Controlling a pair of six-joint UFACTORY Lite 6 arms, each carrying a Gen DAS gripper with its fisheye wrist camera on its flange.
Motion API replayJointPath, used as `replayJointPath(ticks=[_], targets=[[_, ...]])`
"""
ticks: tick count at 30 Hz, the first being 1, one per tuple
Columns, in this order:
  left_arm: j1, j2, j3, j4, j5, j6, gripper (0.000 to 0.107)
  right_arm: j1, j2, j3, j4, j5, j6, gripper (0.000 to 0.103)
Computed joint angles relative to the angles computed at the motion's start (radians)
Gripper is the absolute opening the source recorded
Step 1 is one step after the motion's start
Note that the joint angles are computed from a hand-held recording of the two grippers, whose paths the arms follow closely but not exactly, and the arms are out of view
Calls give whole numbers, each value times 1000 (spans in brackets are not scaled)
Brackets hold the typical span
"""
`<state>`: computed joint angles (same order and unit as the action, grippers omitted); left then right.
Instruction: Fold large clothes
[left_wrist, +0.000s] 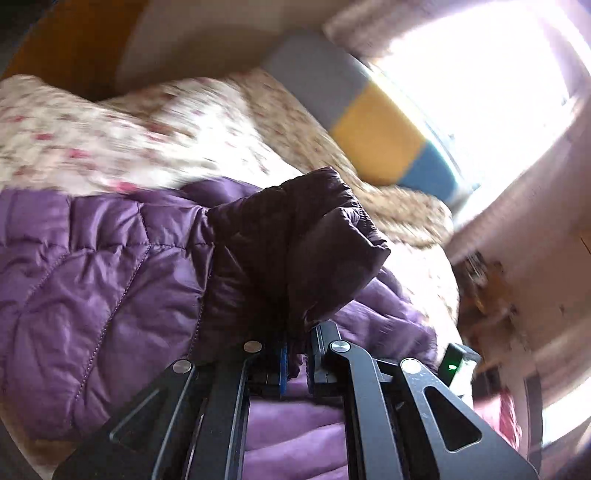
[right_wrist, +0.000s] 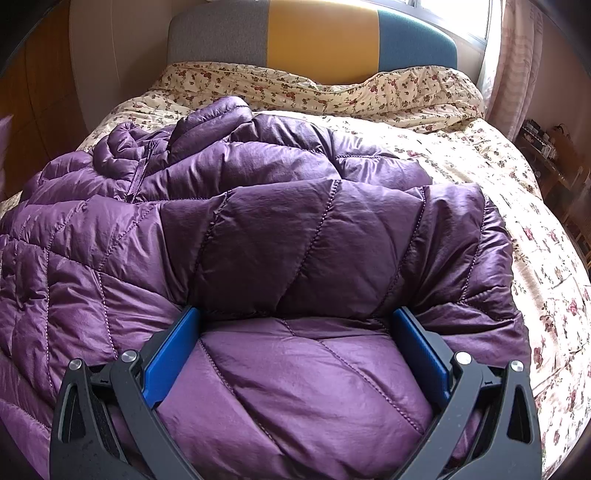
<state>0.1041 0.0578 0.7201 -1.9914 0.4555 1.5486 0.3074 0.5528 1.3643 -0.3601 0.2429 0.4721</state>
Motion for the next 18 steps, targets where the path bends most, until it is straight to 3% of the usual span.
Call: replayJointPath(ticks=[7, 14, 16, 18], targets=[[-237, 261, 257, -68, 21, 6, 7, 1, 1, 3, 6, 3, -4, 101], [-288, 389, 372, 41, 49, -69, 9, 1, 2, 6, 5, 6, -5, 101], [-294, 372, 355, 36, 26, -66, 20, 1, 0, 5, 3, 6, -2, 101], [-278, 349, 320, 22, 39, -46, 46, 4, 2, 10, -19, 14, 16, 101]])
